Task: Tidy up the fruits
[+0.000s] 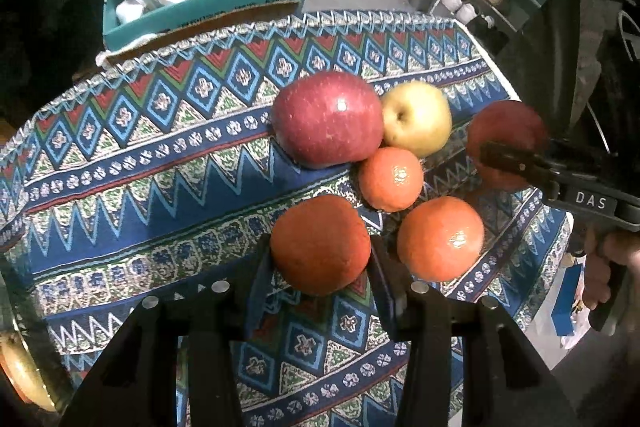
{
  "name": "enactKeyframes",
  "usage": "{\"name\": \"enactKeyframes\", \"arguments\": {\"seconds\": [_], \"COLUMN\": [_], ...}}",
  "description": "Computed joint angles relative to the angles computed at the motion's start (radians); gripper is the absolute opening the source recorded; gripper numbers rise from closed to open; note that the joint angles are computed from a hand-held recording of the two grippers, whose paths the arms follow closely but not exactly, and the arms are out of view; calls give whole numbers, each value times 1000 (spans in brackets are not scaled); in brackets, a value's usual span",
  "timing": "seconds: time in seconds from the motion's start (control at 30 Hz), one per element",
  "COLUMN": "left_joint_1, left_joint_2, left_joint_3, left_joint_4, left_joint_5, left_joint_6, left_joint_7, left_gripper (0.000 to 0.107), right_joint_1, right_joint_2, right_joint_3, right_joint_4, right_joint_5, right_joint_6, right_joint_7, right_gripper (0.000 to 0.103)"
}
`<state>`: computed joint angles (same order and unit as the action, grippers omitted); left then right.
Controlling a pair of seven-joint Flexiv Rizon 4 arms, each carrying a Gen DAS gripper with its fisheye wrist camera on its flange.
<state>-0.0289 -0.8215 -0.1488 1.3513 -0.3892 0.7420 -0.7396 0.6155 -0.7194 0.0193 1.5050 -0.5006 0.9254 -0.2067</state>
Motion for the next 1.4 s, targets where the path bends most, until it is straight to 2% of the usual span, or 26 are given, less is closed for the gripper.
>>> {"name": "enactKeyframes", "arguments": {"seconds": [0.53,0.97,1.4], "left_joint_1": [56,98,132], "left_joint_2": [105,193,251], "left_joint_3": [-24,-29,-24], "left_joint_4": [86,158,196], "left_joint_5": [-88,-187,-266], "left_joint_6": [34,72,91], "left_joint_7": [52,141,206], "left_gripper": [47,46,46], "right_joint_1": [44,77,116], "right_joint_2": [29,-21,-101], "right_joint_3": [-28,-36,-36], "right_joint_4": [-40,-190,-380], "right_joint_5": [-99,-119,-79], "right_joint_6": [17,14,-9], "right_joint_7": [16,-49,-161], "right_gripper": [68,68,68]}}
